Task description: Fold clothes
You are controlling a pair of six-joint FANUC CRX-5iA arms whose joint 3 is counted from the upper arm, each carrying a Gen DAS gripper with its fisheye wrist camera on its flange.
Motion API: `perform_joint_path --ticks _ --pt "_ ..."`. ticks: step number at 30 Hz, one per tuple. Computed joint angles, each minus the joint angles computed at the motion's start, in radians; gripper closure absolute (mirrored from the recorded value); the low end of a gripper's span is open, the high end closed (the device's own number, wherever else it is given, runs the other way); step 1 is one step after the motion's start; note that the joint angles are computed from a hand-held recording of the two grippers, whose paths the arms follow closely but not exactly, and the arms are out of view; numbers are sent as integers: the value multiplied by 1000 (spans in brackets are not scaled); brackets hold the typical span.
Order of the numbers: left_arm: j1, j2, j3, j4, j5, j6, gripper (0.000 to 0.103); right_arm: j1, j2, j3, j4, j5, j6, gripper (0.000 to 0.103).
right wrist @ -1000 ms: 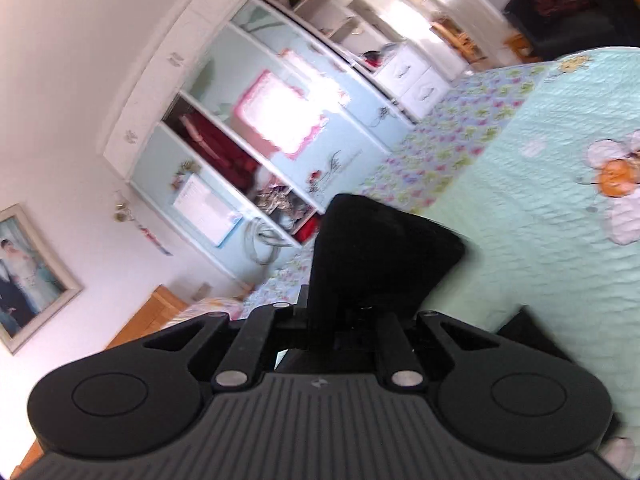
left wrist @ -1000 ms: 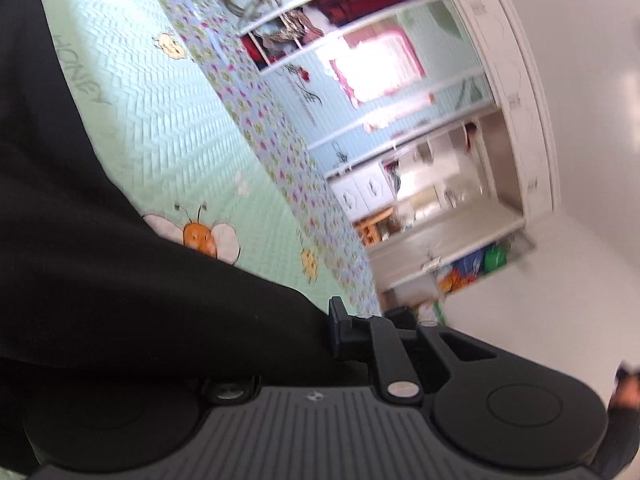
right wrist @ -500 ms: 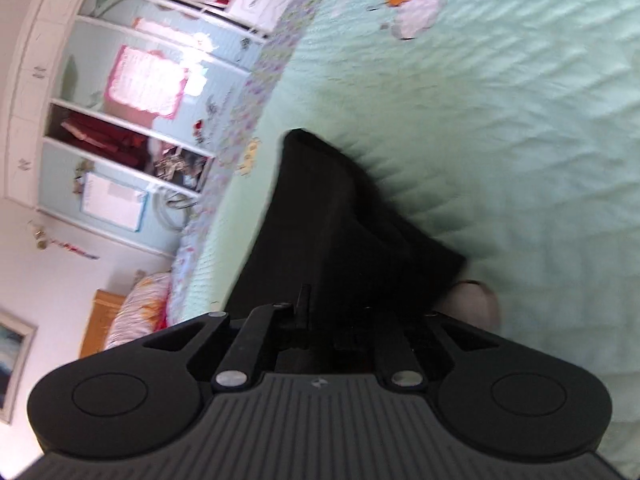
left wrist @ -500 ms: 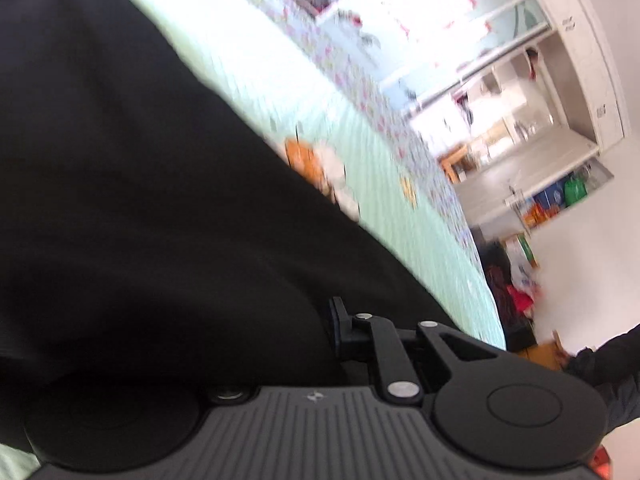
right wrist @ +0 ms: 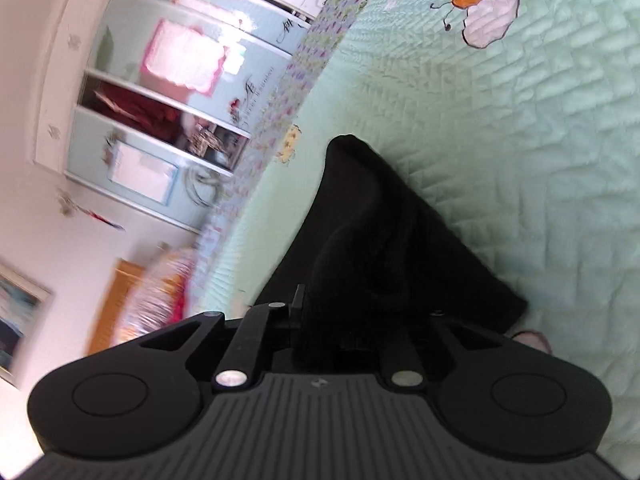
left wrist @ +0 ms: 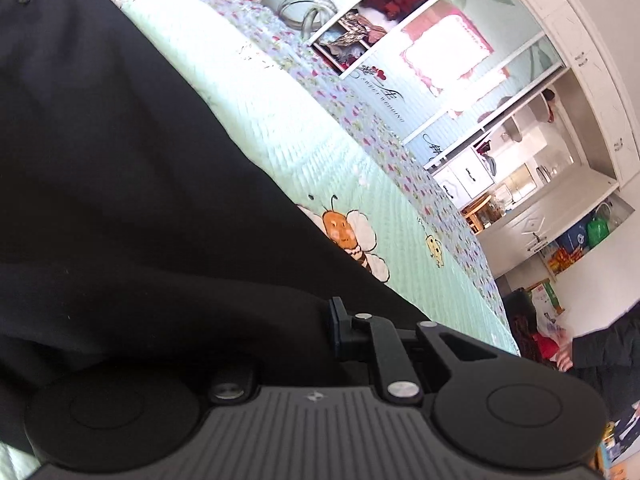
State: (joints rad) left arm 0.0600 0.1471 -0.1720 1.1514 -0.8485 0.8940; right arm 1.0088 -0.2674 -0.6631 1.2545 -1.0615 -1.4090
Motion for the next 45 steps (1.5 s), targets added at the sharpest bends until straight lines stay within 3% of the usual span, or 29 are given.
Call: perform_joint_path --ticks 3,4,7,9,10,12,14,18,23,25,30,32,33,34,35,37,42,45 --pt "12 -10 2 -59 17 38 88 22 -18 12 -131 21 61 92" --pt "16 -6 5 -67 6 41 88 33 -36 -13 -111 21 12 91" --pt "48 -4 10 -97 -46 34 88 84 -83 -83 -23 -69 -218 74" --pt "58 4 21 -102 -70 21 88 159 -94 -111 11 -203 -334 61" --pt "59 8 24 -100 -74 14 88 204 -91 -114 11 -281 -378 59" --pt "58 15 32 -102 -77 13 88 306 -67 -86 -46 -438 -413 41" --pt "56 21 39 -107 -77 18 88 374 -38 -32 -136 -519 -393 34" --pt "55 19 38 -111 -77 40 87 347 -32 -48 -114 -419 -402 35" --pt "64 26 45 -108 -86 35 87 199 -10 12 -143 -244 -198 35" --pt "66 27 42 -102 -88 31 87 159 18 31 -145 -227 -170 35" --pt "72 31 42 -96 -108 28 87 108 62 -13 -33 -231 -285 34" --pt "80 41 59 -101 -144 36 81 97 70 -21 -9 -226 -292 40" --pt "86 48 72 -106 -175 42 78 94 69 -18 -20 -224 -285 66" --pt "94 51 77 -104 -207 40 67 96 65 -18 -45 -213 -290 84" --pt "102 49 75 -98 -237 31 56 94 61 -35 -38 -199 -334 86" --pt "124 31 47 -70 -286 -6 46 98 72 -35 -16 -218 -367 86" --pt "242 -19 -61 16 -483 -84 41 135 126 103 -158 -323 -172 86" --pt "350 -49 -84 -34 -546 -90 41 157 157 176 -197 -400 -64 87"
